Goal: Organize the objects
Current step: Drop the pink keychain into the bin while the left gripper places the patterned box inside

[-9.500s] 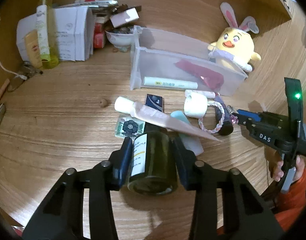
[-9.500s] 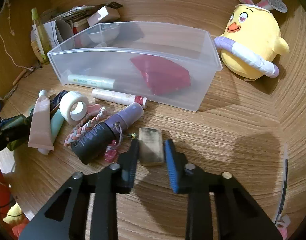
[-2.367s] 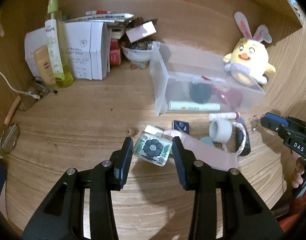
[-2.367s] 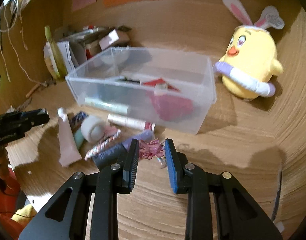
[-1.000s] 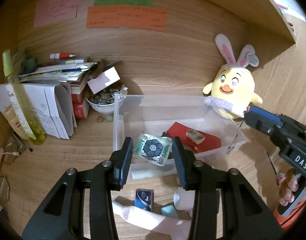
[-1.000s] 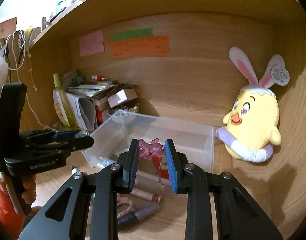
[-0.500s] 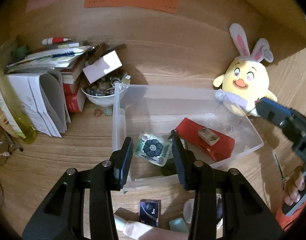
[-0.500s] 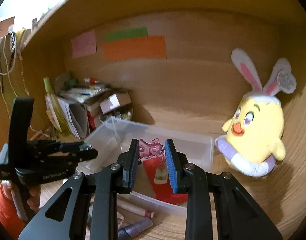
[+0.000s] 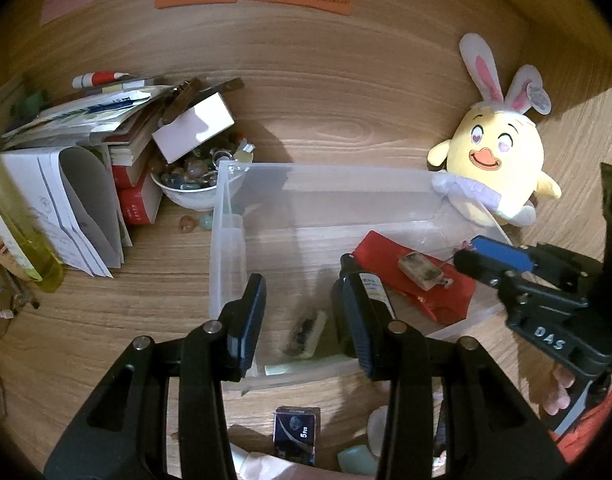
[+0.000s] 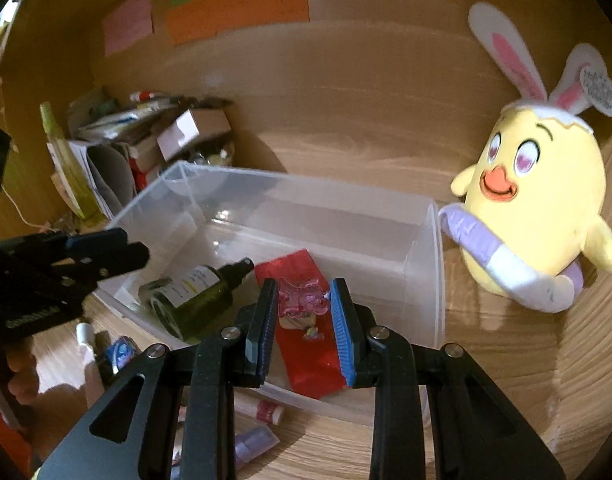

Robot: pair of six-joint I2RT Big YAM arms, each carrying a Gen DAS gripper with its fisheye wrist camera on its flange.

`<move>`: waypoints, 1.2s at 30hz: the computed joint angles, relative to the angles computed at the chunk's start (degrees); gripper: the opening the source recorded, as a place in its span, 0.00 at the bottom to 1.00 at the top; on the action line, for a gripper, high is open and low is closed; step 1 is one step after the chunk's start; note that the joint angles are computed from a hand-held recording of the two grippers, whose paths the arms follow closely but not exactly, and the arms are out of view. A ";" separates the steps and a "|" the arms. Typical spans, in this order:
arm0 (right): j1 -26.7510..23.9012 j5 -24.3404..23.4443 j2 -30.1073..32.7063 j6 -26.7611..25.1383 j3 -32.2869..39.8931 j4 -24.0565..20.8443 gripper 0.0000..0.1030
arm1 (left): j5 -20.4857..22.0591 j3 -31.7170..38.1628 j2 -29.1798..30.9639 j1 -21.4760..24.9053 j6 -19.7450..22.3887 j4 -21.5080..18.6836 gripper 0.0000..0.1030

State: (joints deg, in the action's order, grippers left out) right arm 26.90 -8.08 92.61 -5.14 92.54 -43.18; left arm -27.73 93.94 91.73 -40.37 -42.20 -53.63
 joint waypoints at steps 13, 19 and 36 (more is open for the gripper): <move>0.51 1.75 1.45 -0.45 1.45 -2.07 0.38 | -2.49 -1.07 -2.15 -1.77 1.12 2.14 0.69; 1.03 3.22 -1.15 -1.02 -0.71 1.18 0.49 | -4.08 -1.04 -3.27 -2.97 0.87 1.92 0.70; 1.16 1.38 -10.84 -1.49 -9.12 6.80 0.73 | -10.92 -2.87 -6.63 -6.77 -2.81 -1.58 0.91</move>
State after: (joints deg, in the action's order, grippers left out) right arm 28.06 -6.70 81.78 -6.62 83.42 -36.38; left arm -38.64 91.07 85.10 -47.14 -45.01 -55.21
